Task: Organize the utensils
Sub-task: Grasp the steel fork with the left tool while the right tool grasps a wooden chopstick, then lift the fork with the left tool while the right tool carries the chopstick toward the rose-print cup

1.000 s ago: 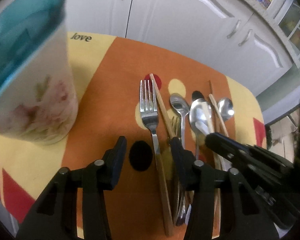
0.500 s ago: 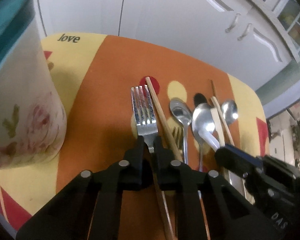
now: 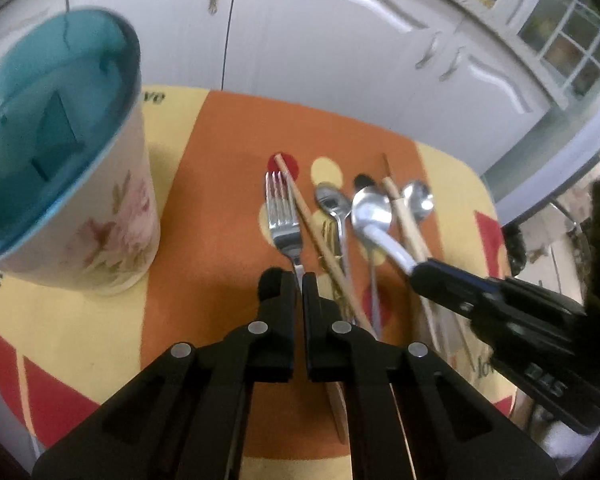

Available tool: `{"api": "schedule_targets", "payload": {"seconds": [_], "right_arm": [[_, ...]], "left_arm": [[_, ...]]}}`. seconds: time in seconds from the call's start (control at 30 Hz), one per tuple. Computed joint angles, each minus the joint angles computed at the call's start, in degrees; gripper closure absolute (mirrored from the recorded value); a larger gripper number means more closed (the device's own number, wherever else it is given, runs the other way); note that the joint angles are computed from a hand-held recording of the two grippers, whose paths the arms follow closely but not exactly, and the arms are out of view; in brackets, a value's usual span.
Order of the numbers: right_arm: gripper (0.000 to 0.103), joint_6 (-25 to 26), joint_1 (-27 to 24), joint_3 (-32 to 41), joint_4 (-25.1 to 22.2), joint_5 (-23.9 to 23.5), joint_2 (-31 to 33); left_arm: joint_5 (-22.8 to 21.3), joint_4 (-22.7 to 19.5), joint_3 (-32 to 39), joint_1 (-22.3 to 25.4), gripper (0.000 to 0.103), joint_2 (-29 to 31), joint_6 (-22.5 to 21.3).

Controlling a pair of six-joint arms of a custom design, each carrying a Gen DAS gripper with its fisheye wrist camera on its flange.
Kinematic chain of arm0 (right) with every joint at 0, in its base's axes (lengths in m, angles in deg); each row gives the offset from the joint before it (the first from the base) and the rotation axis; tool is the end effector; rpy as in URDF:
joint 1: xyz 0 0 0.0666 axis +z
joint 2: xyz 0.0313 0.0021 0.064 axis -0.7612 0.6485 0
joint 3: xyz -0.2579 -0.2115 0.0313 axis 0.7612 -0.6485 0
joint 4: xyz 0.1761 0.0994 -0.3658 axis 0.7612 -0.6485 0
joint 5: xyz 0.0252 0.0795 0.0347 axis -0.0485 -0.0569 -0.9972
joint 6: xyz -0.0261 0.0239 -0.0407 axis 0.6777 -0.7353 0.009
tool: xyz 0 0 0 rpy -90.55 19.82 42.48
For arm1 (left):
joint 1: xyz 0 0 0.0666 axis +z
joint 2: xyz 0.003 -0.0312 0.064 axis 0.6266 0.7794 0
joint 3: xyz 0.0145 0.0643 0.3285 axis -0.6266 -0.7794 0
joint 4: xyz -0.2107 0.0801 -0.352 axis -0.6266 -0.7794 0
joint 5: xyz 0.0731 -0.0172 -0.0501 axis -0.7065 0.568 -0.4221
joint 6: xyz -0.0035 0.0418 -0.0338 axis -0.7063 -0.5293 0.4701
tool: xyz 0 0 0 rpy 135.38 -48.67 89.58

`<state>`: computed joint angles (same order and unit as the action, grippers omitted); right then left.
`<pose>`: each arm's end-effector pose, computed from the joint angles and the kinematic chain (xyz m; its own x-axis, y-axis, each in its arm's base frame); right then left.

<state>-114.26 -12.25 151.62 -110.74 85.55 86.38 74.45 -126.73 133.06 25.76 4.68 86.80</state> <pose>0.4106 0.3105 0.3956 -0.8401 0.1641 -0.5170 -0.0592 0.9197 0.3882 0.4626 -0.1174 0.4140 -0.8706 0.2027 -0.4482 0.3362 0.9104 -0.2412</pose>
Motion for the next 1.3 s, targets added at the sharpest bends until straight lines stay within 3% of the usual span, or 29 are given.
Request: {"api": "schedule_targets", "payload": {"seconds": [0.23, 0.4, 0.43, 0.57, 0.77, 1.03, 1.3], "right_arm": [[0.098, -1.0, 0.1, -1.5, -0.2, 0.6, -1.6], [0.098, -1.6, -0.6, -2.4, 0.6, 0.1, -2.3], [0.098, -1.6, -0.6, -2.3, 0.7, 0.0, -2.3], [0.098, -1.6, -0.5, -2.2, 1.6, 0.1, -2.4], [0.098, -1.3, 0.5, -1.5, 2.1, 1.3, -3.0], [0.098, -0.4, 2.2, 1.3, 2.2, 2.6, -2.7], [0.098, 2.7, 3.7, 6.9, 2.8, 2.5, -0.6]], "left_arm": [[-2.3, -0.8, 2.3, -1.9, 0.081, 5.2, 0.5], [-4.2, 0.5, 2.8, -3.1, 0.083, 6.4, -1.4], [-4.3, 0.3, 3.0, -3.0, 0.093, 6.5, -1.6], [0.3, -1.6, 3.0, -0.6, 0.096, 6.0, -1.5], [7.0, -1.5, 0.8, 2.8, 0.099, -0.1, -3.2], [11.6, -1.4, 0.7, 5.8, 0.099, -5.2, -4.6], [16.1, -1.7, 4.8, 9.3, 0.099, -6.0, -4.9]]}}
